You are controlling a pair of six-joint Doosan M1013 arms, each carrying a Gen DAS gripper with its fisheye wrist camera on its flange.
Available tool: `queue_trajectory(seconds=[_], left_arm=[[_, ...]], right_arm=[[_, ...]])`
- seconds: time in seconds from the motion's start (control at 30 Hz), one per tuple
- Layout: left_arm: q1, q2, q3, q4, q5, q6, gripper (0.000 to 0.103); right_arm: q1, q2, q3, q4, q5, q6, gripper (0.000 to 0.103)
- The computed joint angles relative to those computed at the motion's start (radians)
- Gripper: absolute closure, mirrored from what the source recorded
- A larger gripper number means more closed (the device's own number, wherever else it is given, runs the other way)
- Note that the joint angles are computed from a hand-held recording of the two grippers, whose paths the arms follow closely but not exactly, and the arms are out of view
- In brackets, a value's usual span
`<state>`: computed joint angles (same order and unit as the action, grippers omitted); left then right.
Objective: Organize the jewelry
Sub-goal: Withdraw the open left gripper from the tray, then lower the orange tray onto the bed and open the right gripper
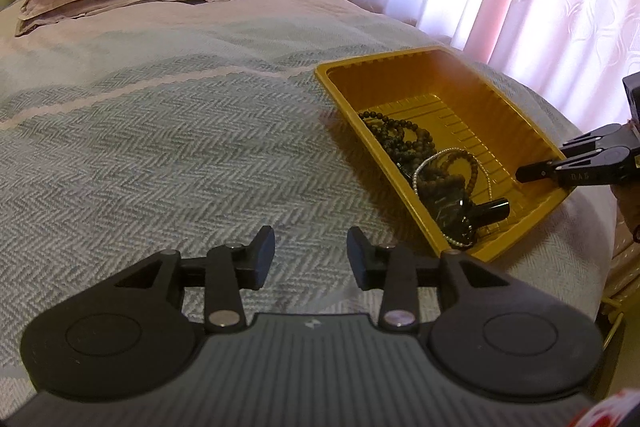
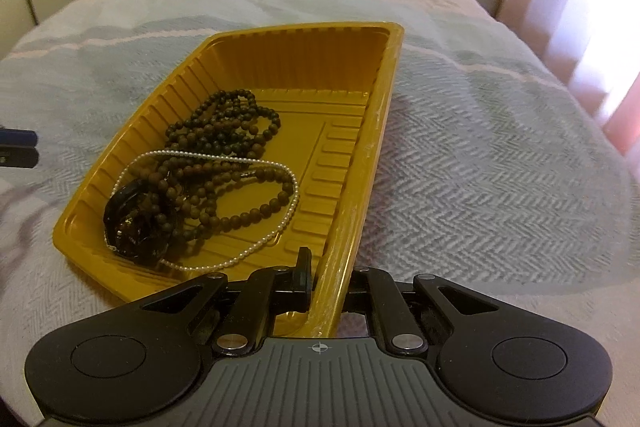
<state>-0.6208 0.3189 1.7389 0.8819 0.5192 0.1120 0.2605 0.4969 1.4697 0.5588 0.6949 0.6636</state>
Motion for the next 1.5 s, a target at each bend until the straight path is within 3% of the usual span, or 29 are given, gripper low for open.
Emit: queue_trajectory(seconds=[0.37, 0.47, 0.53, 0.73, 0.83, 1.0, 1.2, 1.3, 1.5], left_arm=[[-0.016, -0.007, 0.017, 0.045, 0.015, -0.083, 0.062], [-0.022, -0.012, 0.023, 0.065, 0.025, -0.11, 0.058], [-0.026, -0.015, 0.025, 0.073, 0.033, -0.122, 0.051], [-0.053, -0.029, 0.041, 0.128, 0.099, -0.204, 0.03], [-0.068, -0.042, 0.057, 0.164, 0.14, -0.278, 0.013], [-0.097, -0.068, 0.088, 0.168, 0.215, -0.362, 0.003], [-0.145, -0.102, 0.127, 0.169, 0.305, -0.435, 0.0], [-0.175, -0.114, 0.136, 0.163, 0.365, -0.448, 0.0], [-0.201, -0.139, 0.142, 0.082, 0.386, -0.434, 0.0]], right_arm=[[-0.051, 0.013, 0.019, 0.232, 0.042, -0.182, 0.09], [-0.063, 0.01, 0.027, 0.295, 0.05, -0.172, 0.071], [-0.071, 0.001, 0.041, 0.343, 0.034, -0.178, 0.039], [-0.082, -0.056, 0.108, 0.427, -0.049, -0.172, 0.036], [-0.065, -0.11, 0.17, 0.453, -0.15, -0.153, 0.032], [0.0, -0.199, 0.256, 0.369, -0.281, -0.048, 0.027], [0.082, -0.244, 0.299, 0.234, -0.241, 0.145, 0.023], [0.113, -0.254, 0.323, 0.227, -0.216, 0.158, 0.023], [0.167, -0.284, 0.367, 0.177, -0.285, 0.184, 0.022]])
